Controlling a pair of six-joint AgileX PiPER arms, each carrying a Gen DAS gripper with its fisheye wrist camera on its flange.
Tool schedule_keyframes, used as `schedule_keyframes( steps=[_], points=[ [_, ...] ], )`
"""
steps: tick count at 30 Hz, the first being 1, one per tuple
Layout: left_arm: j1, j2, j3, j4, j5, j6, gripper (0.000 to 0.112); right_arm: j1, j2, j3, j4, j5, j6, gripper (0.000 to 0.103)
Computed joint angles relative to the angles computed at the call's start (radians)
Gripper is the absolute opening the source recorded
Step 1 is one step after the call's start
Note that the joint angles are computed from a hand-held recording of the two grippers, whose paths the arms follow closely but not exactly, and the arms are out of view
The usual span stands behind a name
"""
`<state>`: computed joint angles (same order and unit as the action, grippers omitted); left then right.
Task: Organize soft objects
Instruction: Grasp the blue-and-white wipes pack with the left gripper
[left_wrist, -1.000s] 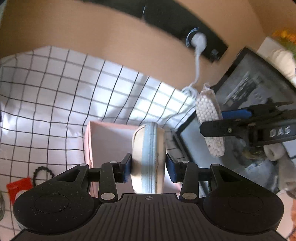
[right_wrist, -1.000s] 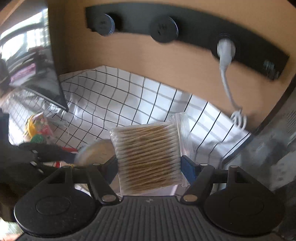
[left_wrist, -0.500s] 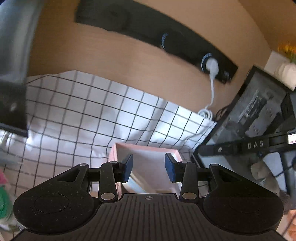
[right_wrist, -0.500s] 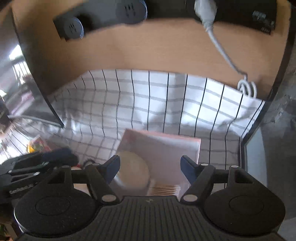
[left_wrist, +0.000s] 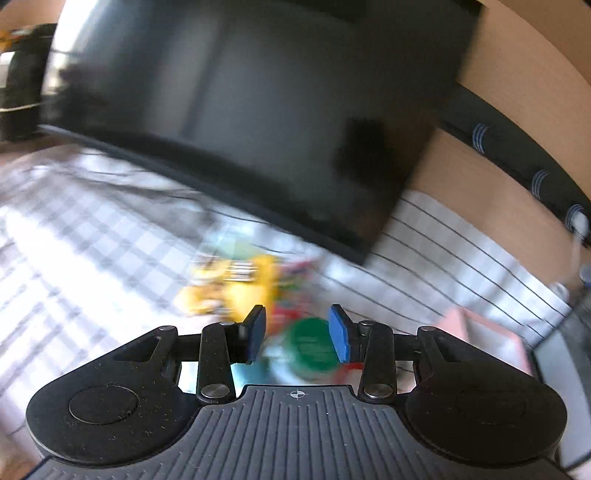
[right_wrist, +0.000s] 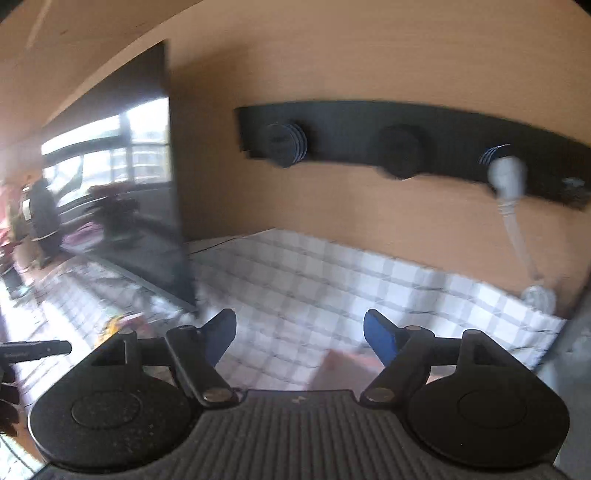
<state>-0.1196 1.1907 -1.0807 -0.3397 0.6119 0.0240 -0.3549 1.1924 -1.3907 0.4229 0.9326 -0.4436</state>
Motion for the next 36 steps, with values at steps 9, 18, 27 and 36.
schedule_keyframes(
  steps=[9, 18, 27, 36],
  points=[
    [0.148, -0.062, 0.172, -0.059, 0.029, 0.062, 0.041, 0.376, -0.063, 0.245, -0.164, -0.138, 0.107, 0.077],
    [0.161, 0.027, 0.16, -0.19, 0.044, 0.173, 0.041, 0.676, -0.107, 0.451, -0.481, -0.225, 0.388, 0.077],
    [-0.03, 0.139, 0.112, 0.155, -0.05, -0.088, 0.054, 0.685, -0.13, 0.572, -0.5, -0.213, 0.477, 0.077],
    [-0.039, 0.21, 0.033, 0.093, 0.011, -0.012, 0.054, 0.609, -0.119, 0.668, -0.444, -0.22, 0.471, 0.077]
  ],
)
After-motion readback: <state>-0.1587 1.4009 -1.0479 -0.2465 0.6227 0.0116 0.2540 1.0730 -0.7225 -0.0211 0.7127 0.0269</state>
